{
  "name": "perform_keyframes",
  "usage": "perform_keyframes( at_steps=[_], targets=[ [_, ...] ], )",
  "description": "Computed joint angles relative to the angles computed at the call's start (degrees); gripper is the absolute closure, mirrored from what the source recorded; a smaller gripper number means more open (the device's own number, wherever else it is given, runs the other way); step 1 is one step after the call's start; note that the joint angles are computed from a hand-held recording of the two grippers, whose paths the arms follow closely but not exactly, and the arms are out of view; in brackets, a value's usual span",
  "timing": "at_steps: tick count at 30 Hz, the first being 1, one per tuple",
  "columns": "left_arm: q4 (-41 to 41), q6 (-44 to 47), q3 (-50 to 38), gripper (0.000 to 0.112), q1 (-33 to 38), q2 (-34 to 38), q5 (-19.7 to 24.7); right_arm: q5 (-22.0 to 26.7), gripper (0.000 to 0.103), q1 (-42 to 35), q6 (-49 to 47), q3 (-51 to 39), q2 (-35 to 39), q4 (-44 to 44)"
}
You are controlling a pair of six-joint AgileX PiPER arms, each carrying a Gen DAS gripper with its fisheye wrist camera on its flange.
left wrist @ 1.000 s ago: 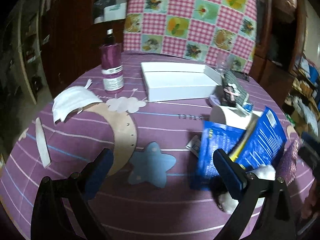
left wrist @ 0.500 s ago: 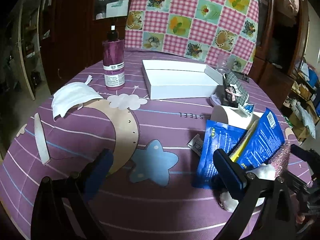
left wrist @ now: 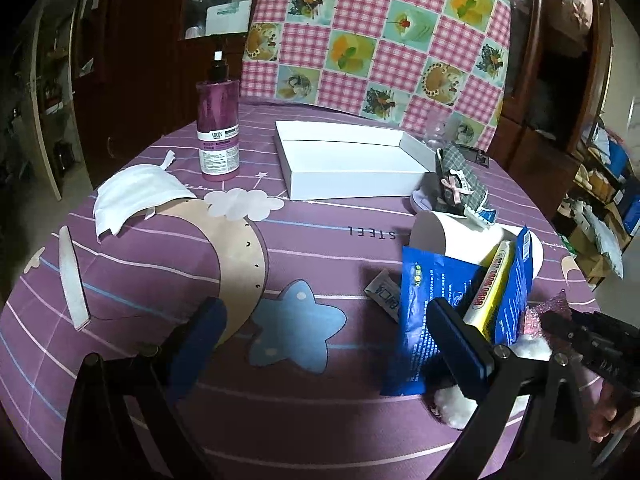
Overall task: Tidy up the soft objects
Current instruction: 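Grasp the white plush toy with the left gripper while the right gripper holds the pad, then carry the plush toy and pink pad over the white box with both grippers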
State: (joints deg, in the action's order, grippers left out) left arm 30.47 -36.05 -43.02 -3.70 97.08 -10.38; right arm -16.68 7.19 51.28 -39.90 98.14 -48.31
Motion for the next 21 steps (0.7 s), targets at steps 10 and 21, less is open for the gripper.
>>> perform_keyframes(
  at_steps=[10, 21],
  targets=[
    [13.86, -9.23, 3.22, 0.011, 2.05, -0.16, -11.12, -17.54, 0.085, -6.92, 2.89, 6.13, -5.02, -3.08],
    [31.97, -14.77, 4.67, 0.015, 1.42, -0.03, -21.18, -27.27, 0.085, -11.86, 1.91, 10.55, -8.47, -1.13]
  ],
)
